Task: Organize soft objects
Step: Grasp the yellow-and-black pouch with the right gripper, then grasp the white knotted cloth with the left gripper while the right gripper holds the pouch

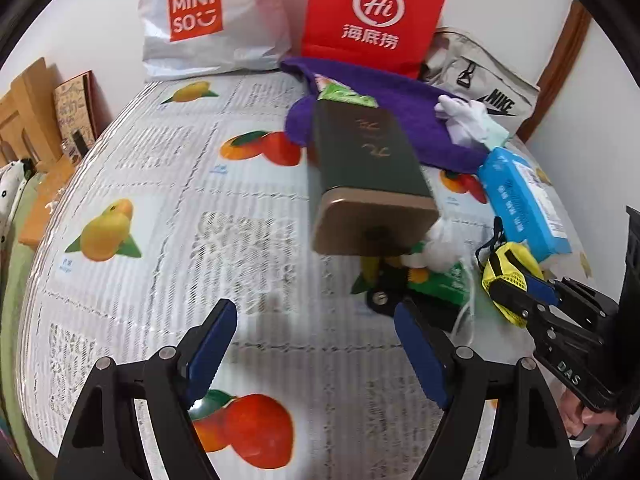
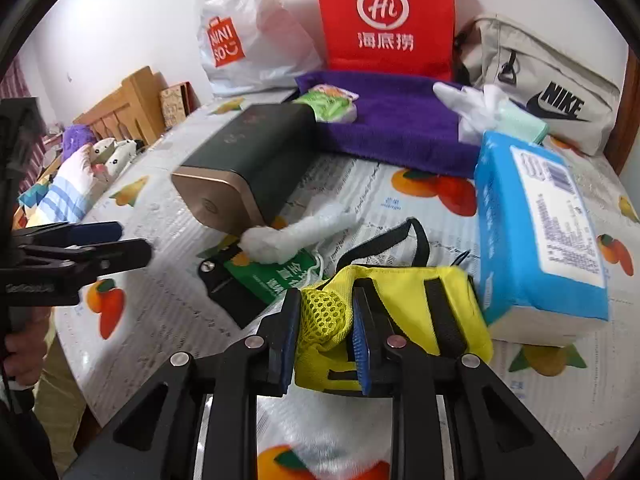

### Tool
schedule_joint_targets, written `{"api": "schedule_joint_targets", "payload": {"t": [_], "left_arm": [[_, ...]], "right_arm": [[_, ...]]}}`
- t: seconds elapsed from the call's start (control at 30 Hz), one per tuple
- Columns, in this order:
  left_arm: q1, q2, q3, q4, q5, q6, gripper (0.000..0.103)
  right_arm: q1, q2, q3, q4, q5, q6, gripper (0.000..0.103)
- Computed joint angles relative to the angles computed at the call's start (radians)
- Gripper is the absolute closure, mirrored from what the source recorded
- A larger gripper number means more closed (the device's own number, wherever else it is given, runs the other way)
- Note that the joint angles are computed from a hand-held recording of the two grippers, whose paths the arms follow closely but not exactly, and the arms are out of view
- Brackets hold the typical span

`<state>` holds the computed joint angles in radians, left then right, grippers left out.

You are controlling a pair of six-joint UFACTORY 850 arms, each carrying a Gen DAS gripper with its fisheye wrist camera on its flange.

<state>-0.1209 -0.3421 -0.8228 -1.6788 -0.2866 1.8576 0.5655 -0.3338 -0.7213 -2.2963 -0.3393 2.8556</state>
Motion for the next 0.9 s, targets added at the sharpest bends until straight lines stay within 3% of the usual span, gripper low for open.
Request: {"api": "schedule_joint_targets", "payload": {"t": [0.3,0.4,0.7,0.9], "left_arm": [[-0.065,0.025,0.039,-0.173,-0.028,0.177,0.023],[-0.087,0.021,0.041,-0.230,-0.032,0.218,0.023],[-0.170,-0.014,0.012,-0.455,0.043,0.415,0.031],[-0.209,-0.060,-0.044,-0.439,0.107,0.353,0.037]], "right_arm": [[0.023,0.151,0.130,-0.094,-0.050,0.143,0.079],[0.042,0.192,0.169,-0.016,-0.065,0.070,0.079],[0.032,0.263,0.264,0.028,-0.103,0.040,0.079],[-0.007,0.244,0.291,-0.049,-0.101,0.111,0.079]]}}
